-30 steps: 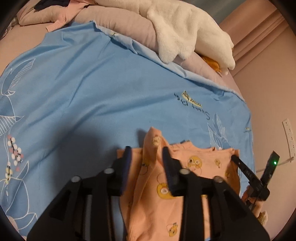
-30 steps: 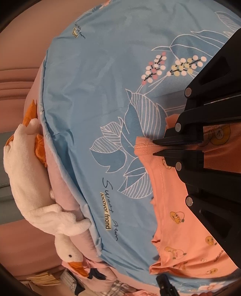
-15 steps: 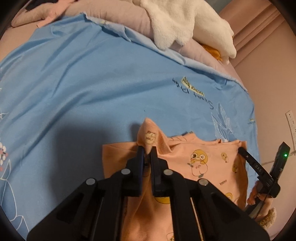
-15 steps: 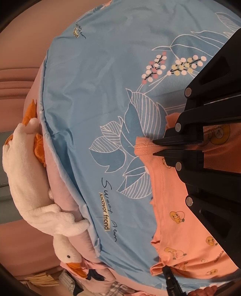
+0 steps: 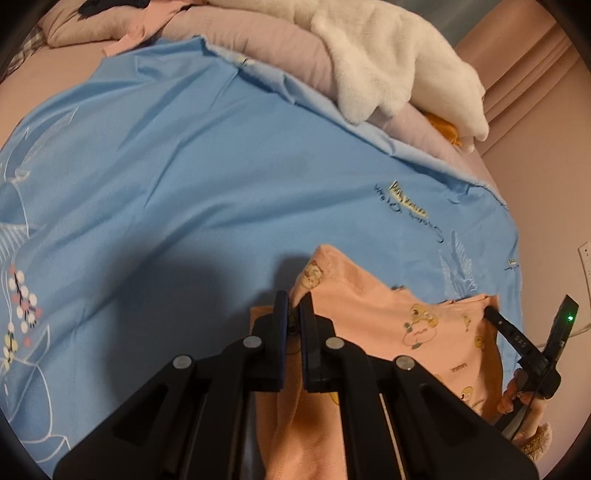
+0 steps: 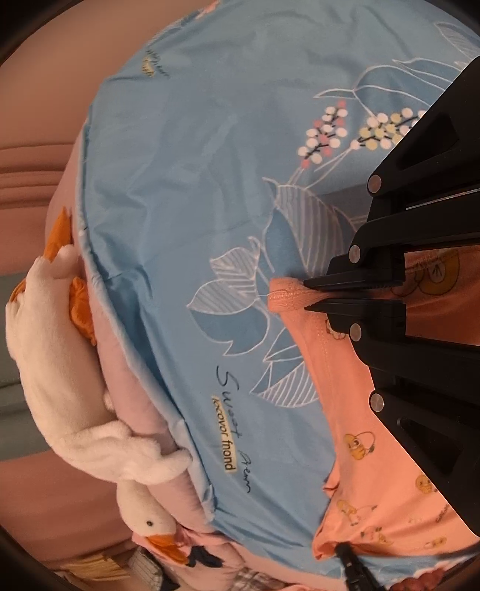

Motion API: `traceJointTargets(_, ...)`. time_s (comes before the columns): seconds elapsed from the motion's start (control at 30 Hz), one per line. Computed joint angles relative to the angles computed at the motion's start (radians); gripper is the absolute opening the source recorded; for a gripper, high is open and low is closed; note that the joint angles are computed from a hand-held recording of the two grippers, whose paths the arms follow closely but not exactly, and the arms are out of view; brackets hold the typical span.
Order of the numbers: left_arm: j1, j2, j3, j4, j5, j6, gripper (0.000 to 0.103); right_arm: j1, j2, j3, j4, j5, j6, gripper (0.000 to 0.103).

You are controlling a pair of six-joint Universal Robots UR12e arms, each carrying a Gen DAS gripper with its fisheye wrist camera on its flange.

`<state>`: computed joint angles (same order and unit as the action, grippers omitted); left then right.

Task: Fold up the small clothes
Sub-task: 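Lift the grasped shirt edge with both grippers, then fold the lifted shirt over onto itself with both grippers and release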

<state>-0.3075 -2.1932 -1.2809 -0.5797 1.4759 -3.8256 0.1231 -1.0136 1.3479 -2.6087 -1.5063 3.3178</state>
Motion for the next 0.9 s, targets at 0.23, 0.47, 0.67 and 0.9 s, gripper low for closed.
traceJointTargets(0.23,-0.006,0.011,-0.006,0.042,0.081,0.002,0.002,-0.012,-0.016,0.019,-0.067,0.023,0.029,0.005)
traceJointTargets(0.47,0.007,0.006,-0.016,0.001,0.004,-0.016,0.002,0.001,0.011,-0.006,0.026,-0.026,-0.004,0.005)
traceJointTargets(0.67,0.007,0.03,-0.04,0.002,-0.004,-0.021,0.006,0.003,-0.001,-0.002,0.057,-0.052,-0.012,0.015)
traceJointTargets(0.9,-0.009,0.083,-0.095,0.003,-0.001,0.037,0.07,-0.037,-0.089,0.101,0.023,0.065,0.068,0.063)
